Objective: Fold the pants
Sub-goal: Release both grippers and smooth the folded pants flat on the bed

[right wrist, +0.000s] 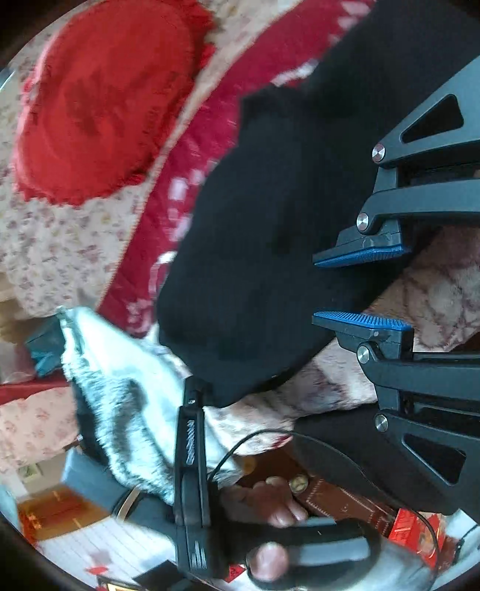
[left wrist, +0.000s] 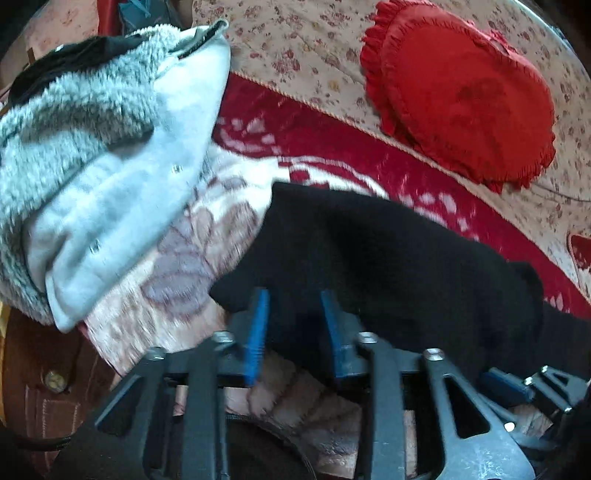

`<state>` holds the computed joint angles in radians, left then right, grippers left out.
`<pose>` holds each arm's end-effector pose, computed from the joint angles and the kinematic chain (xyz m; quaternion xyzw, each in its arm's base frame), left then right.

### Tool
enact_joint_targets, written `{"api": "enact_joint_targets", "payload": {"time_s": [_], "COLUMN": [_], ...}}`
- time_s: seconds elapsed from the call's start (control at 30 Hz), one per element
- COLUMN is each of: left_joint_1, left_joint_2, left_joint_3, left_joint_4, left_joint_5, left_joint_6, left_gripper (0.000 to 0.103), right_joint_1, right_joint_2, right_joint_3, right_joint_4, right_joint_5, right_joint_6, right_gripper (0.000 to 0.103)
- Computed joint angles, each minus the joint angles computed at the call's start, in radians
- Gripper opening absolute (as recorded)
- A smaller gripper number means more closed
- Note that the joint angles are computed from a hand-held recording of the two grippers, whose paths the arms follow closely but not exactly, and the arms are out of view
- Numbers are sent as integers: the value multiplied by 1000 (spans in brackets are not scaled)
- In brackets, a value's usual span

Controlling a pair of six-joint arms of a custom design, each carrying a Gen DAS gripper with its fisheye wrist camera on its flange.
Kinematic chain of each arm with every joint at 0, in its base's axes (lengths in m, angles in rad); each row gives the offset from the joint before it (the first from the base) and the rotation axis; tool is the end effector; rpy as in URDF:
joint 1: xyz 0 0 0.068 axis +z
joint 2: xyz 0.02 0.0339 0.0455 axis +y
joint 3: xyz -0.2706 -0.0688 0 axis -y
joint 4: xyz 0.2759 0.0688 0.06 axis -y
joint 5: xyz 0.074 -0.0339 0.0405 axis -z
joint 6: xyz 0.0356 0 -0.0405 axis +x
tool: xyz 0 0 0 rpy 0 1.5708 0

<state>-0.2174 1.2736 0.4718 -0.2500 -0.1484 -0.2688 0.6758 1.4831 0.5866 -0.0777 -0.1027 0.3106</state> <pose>0.2256 -0.0444 0.1209 -0.0438 0.9631 0.0079 0.2656 0.2138 0.1761 0.1145 -0.1882 0.9360 0.1822 0.2353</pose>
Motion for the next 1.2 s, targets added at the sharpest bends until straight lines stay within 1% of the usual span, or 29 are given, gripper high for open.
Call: {"api": "enact_joint_targets", "payload": {"time_s": [0.03, 0.1, 0.17, 0.23, 0.37, 0.47, 0.57, 0.67, 0.8, 0.87, 0.93, 1.0, 1.03, 1.13, 1.2], "left_joint_1": [-14, -48, -86, -105, -126, -177, -247, -320, -437, -490, -534, -581, -605, -666, -710], "left_joint_2": [13, 49, 48, 39, -23, -81, -97, -86, -12, 47, 107, 188, 226, 312, 368], "left_joint_3": [-13, -35, -46, -38, -35, -30, -12, 14, 64, 93, 122, 164, 184, 246, 303], "left_joint_4": [16, 65, 78, 54, -3, -52, -86, -107, -106, -86, -68, -45, -28, -15, -23], "left_joint_5": [-16, -65, -118, -138, -142, -152, -177, -188, -191, -174, -152, -125, -107, -96, -104], "left_joint_6": [-12, -28, -45, -53, -77, -111, -146, -188, -249, -267, -279, -293, -296, -301, -289], "left_gripper": [42, 43, 44, 43, 43, 43, 44, 44, 44, 44, 44, 44, 44, 44, 44], "right_joint_1": [8, 20, 19, 5, -32, -105, -208, -314, -482, -594, -718, -803, -854, -995, -1144], "right_joint_2": [31, 34, 11, -26, -168, -294, -414, -529, -661, -696, -757, -804, -828, -891, -906], "right_joint_3": [-2, -18, -24, -36, -97, -154, -205, -241, -289, -317, -353, -365, -365, -358, -342], "right_joint_4": [13, 42, 21, -5, -60, -120, -185, -275, -392, -429, -456, -505, -542, -645, -726], "right_joint_5": [-14, -11, -27, -37, 3, 26, 27, 32, 18, -30, -149, -225, -264, -326, -393], "right_joint_6": [19, 28, 25, 22, 22, 18, 4, -36, -126, -183, -245, -290, -326, -424, -524], "right_gripper": [24, 24, 24, 24, 24, 24, 24, 24, 24, 24, 24, 24, 24, 24, 24]}}
